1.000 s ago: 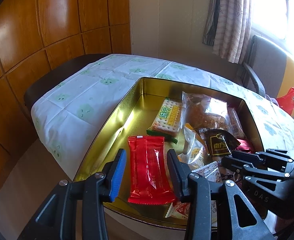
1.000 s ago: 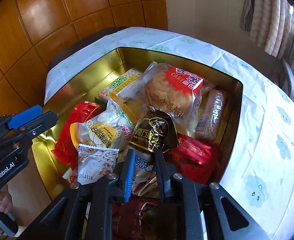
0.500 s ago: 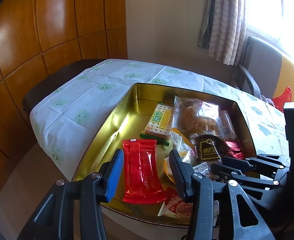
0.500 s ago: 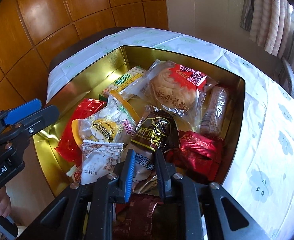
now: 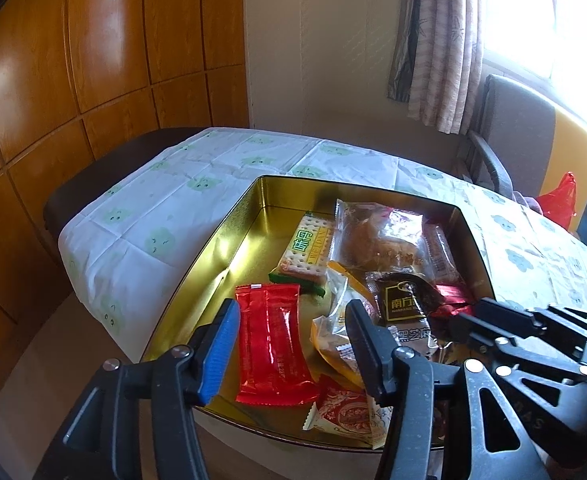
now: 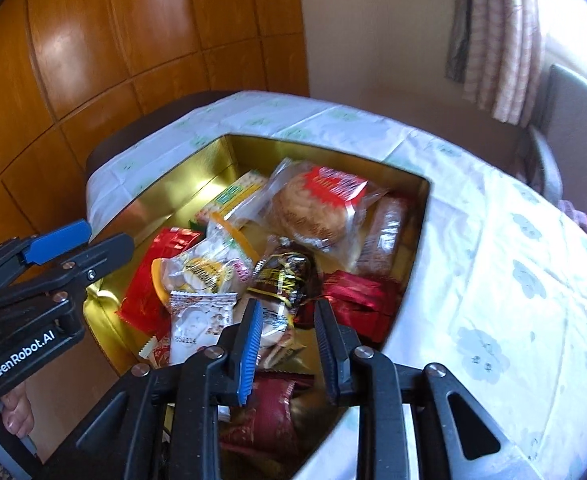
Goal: Organize snacks
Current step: 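Open the right gripper and withdraw it from the tin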
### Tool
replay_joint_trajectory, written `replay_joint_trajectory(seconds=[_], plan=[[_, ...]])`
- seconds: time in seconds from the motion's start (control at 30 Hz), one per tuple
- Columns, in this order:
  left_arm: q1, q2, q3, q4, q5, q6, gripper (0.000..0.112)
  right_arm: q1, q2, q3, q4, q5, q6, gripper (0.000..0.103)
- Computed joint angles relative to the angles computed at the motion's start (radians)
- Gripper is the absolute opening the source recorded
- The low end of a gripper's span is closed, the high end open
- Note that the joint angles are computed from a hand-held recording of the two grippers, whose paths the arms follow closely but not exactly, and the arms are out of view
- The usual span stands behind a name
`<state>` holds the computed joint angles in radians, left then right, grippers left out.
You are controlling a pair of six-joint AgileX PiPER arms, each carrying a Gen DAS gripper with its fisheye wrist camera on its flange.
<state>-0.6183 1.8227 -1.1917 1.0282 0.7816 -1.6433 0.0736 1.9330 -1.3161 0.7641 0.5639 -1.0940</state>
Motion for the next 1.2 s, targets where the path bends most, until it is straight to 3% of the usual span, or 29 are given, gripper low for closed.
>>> replay_joint_trajectory(seconds=[0.17, 0.37, 0.53, 1.2], plan=[[-0.036, 0.004, -0.015, 0.02, 0.035, -0.023, 0.066, -0.046, -0.13, 0.181, 0.137, -0.152, -0.11, 0.032], [-0.107, 0.016, -0.039, 0.055, 0.06, -0.048, 0.074, -0.101, -0.208, 0.304, 0.27, -0.239, -0.25, 0.036], [-0.157, 0.036, -0.07, 0.068, 0.086, -0.039, 0.082, -0.139, -0.226, 0.341, 0.328, -0.264, -0.297, 0.036], [-0.175, 0.044, -0.082, 0.074, 0.099, -0.04, 0.089, -0.167, -0.252, 0.383, 0.419, -0.276, -0.386, 0.036]])
